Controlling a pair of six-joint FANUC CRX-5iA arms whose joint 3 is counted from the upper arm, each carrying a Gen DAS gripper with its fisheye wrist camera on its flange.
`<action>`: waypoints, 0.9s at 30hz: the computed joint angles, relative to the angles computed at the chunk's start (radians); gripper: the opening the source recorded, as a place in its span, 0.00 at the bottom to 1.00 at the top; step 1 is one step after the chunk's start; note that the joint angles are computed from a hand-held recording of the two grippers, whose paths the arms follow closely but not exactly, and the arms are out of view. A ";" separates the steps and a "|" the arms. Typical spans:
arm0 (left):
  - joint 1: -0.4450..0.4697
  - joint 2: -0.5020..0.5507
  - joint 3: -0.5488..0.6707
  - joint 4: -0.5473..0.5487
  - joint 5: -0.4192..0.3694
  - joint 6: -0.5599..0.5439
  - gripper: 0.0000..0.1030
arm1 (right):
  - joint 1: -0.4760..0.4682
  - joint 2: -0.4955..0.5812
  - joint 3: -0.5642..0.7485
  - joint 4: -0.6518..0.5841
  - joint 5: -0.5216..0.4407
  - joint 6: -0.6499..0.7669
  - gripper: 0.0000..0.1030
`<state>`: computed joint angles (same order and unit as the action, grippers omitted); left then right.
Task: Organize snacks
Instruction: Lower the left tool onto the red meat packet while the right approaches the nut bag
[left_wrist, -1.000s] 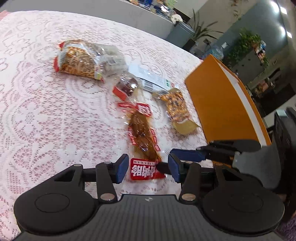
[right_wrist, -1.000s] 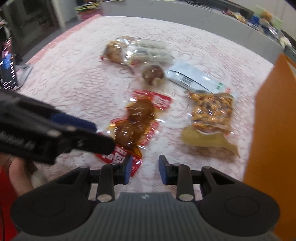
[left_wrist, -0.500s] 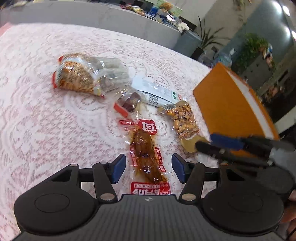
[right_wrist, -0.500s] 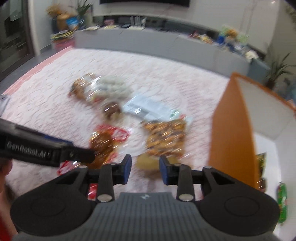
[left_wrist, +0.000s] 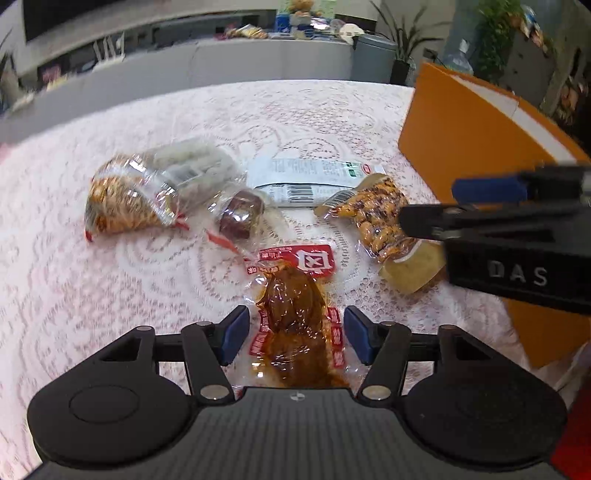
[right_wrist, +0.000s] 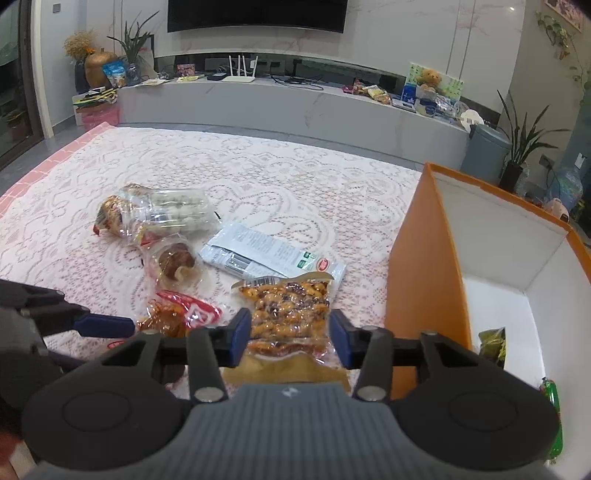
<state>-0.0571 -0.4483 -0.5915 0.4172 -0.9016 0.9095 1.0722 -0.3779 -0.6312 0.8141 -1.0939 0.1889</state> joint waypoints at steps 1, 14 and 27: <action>-0.011 -0.001 -0.002 -0.010 0.013 -0.006 0.73 | 0.000 0.008 0.003 0.003 0.001 0.004 0.64; 0.082 -0.017 0.000 0.004 -0.031 -0.006 0.66 | -0.072 0.090 0.059 -0.085 0.051 -0.008 0.78; 0.056 -0.018 -0.009 -0.026 0.012 -0.015 0.79 | -0.098 0.134 0.087 -0.168 0.073 0.048 0.86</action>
